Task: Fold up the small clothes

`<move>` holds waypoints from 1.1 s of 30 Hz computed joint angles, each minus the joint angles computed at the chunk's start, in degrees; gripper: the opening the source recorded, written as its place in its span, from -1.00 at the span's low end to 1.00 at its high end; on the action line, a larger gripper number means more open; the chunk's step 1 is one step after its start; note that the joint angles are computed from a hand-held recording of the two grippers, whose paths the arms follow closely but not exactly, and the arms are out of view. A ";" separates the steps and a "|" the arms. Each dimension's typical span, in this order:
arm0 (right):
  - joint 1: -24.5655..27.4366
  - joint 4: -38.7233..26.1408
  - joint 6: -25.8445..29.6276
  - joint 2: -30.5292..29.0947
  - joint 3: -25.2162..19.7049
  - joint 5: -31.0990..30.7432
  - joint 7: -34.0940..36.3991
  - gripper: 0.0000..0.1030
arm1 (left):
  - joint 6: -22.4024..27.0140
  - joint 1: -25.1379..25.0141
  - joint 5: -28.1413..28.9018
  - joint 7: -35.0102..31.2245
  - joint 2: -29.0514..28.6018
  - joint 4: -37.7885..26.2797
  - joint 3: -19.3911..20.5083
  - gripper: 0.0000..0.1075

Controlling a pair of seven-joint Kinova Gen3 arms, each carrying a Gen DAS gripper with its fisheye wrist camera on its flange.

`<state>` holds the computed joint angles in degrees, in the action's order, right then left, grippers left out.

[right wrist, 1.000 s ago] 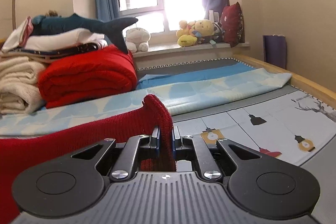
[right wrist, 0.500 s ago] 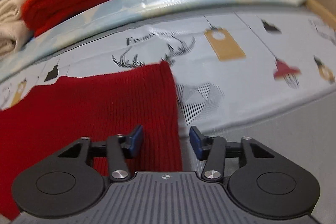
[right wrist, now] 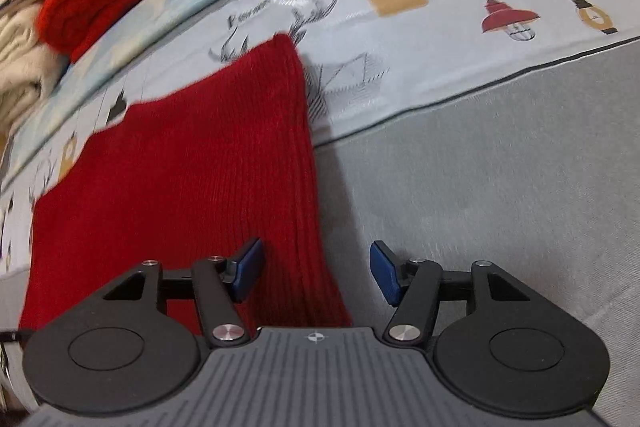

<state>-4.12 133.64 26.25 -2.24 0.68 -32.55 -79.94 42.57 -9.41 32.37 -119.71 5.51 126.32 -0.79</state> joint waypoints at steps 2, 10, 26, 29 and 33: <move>0.57 -0.64 2.32 0.94 -1.61 3.47 0.09 0.17 | -0.24 0.13 -0.45 -0.75 -0.61 0.57 0.07 -0.68; -9.83 0.19 3.16 -5.27 8.07 7.26 -1.03 -0.73 | 0.69 0.64 1.13 -3.50 -6.04 1.83 -2.46 -0.73; -1.60 -0.99 0.06 -10.24 -10.01 33.77 -25.64 -0.47 | -6.26 22.65 -6.54 2.41 -10.71 2.43 -14.55 -0.60; -8.50 -0.24 -2.10 -10.53 -4.16 32.60 -21.84 -0.47 | -5.97 30.61 -10.39 2.30 -9.35 1.91 -17.73 -0.60; -12.78 -3.18 5.78 -2.58 -3.76 37.54 -20.65 -0.47 | -5.27 41.00 -19.59 10.61 -2.89 0.50 -23.56 -0.66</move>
<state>-16.91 130.46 32.03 -4.82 -3.07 4.99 -100.59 37.31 31.59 12.78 -109.10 2.62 126.82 -24.35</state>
